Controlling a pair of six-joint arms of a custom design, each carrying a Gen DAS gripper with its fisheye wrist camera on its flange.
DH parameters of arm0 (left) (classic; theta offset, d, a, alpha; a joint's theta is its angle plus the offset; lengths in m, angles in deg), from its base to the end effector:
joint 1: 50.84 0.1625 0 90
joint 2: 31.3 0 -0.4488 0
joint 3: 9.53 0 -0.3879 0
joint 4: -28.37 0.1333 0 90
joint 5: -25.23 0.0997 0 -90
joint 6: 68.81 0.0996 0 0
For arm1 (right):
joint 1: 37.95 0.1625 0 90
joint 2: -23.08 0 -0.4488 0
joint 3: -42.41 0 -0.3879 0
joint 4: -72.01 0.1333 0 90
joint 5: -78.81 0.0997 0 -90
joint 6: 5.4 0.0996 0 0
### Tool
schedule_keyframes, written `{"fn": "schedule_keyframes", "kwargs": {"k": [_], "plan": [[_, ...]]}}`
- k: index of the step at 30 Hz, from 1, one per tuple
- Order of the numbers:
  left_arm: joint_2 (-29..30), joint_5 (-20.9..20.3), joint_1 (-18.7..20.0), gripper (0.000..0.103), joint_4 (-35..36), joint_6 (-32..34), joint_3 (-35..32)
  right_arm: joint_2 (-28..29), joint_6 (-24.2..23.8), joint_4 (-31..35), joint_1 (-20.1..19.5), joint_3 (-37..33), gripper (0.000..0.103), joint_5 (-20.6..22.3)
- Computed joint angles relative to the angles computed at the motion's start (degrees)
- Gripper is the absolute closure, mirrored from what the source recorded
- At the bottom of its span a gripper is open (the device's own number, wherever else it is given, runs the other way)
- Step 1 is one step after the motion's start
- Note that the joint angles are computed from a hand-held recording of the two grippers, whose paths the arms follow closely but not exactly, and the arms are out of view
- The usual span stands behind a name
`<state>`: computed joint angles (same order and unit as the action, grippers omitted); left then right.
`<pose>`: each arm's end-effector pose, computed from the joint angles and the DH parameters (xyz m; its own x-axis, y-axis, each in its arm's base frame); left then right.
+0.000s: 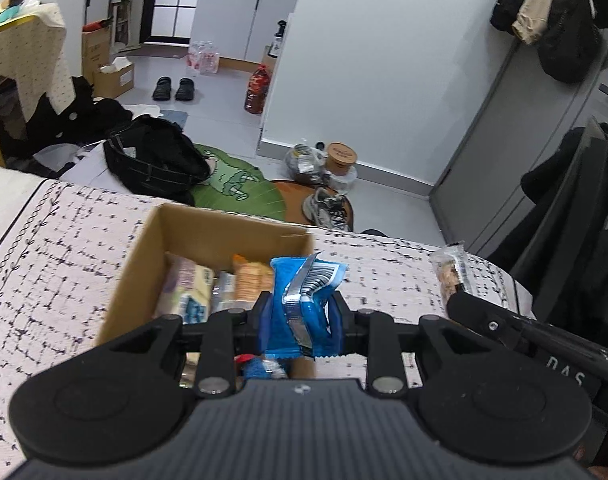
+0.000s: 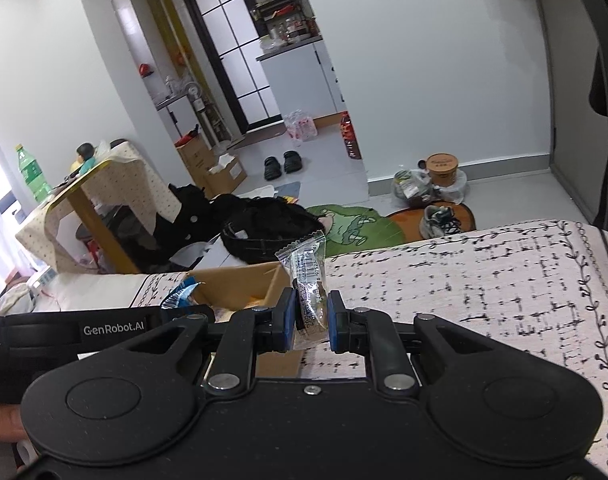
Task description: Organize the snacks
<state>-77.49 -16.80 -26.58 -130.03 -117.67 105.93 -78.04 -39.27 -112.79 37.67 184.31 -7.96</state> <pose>-0.4132 -0.4136 0.0554 -0.8607 0.0952 -0.5001 0.4003 0.7335 -0.5493 0.0486 -0.3699 0.3718 -0.8937 -0.1480 0.4235 -0.4242 0.5861 -0.6903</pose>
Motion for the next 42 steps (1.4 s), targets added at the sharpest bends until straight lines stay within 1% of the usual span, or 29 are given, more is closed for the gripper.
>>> {"fn": "schedule_keyframes", "kwargs": {"k": [7, 10, 12, 15, 17, 20, 24, 26, 27, 28, 30, 38, 42], "plan": [[-2.39, -0.39, 0.84, 0.075, 1.48, -2.64, 2.43, 1.72, -0.02, -0.30, 2.05, 0.10, 0.087, -1.53], [-3.55, -0.69, 1.13, 0.074, 2.94, -4.89, 3.41, 2.25, 0.19, 0.08, 2.85, 0.08, 0.087, -1.87], [-4.41, -0.62, 1.29, 0.071, 4.71, -7.40, 4.02, 2.71, 0.29, 0.27, 3.41, -0.02, 0.087, -2.08], [-5.65, -0.56, 1.35, 0.069, 5.24, -9.18, 5.18, 3.50, 0.64, 0.70, 4.25, -0.07, 0.087, -2.28], [-6.47, 0.17, 1.15, 0.062, 6.34, -10.69, 5.68, 3.88, 0.77, 1.51, 4.57, -0.25, 0.087, -2.13], [-7.65, 1.12, 0.64, 0.056, 7.95, -12.39, 6.35, 4.47, 0.73, 2.37, 5.36, -0.31, 0.087, -2.09], [-8.83, 1.29, 0.16, 0.052, 9.87, -13.84, 6.78, 4.88, 0.84, 3.53, 6.10, -0.22, 0.086, -1.45], [-9.26, 1.17, -0.04, 0.051, 10.72, -14.13, 6.96, 5.11, 1.52, 4.45, 6.24, -0.42, 0.086, -0.72], [-9.33, 1.06, -0.10, 0.050, 10.92, -14.15, 7.03, 5.11, 2.95, 6.18, 5.72, -0.77, 0.081, 0.93], [-9.52, 0.91, -0.20, 0.050, 11.20, -14.31, 7.14, 5.11, 2.95, 6.18, 5.72, -0.77, 0.078, 0.93], [-9.93, 0.61, -0.42, 0.047, 11.82, -14.93, 7.37, 5.00, 3.96, 7.74, 5.14, -0.80, 0.069, 2.33], [-10.16, -0.02, -1.26, 0.034, 12.97, -17.48, 7.82, 2.23, 3.84, 8.41, 4.21, -0.23, 0.069, 1.78], [-9.70, -0.64, -1.89, 0.031, 13.86, -17.55, 7.30, 0.42, 2.76, 9.69, 3.31, 0.14, 0.069, 1.45]]}}
